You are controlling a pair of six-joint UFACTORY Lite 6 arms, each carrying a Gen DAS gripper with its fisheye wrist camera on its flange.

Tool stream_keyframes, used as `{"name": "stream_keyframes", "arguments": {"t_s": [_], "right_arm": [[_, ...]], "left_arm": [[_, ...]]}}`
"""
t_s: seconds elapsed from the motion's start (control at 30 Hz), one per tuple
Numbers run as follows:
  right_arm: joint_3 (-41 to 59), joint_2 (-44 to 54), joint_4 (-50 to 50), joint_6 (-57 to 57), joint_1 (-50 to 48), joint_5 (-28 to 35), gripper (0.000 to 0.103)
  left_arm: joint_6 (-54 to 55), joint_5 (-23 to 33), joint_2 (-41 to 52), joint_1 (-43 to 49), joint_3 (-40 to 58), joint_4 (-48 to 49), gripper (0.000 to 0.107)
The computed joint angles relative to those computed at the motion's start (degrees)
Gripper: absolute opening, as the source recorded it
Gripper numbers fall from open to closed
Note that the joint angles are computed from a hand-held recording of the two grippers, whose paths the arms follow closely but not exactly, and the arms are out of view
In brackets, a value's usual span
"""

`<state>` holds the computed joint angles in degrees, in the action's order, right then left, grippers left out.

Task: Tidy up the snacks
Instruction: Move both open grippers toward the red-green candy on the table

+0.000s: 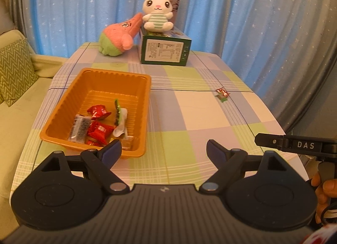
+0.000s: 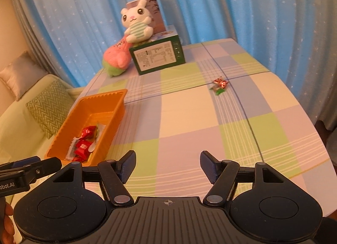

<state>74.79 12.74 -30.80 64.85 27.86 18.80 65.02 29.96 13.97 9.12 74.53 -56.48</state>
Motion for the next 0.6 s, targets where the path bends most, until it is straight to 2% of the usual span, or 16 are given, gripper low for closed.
{"name": "stream_keyframes", "arguments": {"t_s": [0.6], "right_arm": [[-8.3, -6.7, -0.4, -0.1, -8.0, -1.8, 0.068]], "left_arm": [[-0.9, -2.4, 4.2, -8.5, 4.1, -1.3, 0.086]]}}
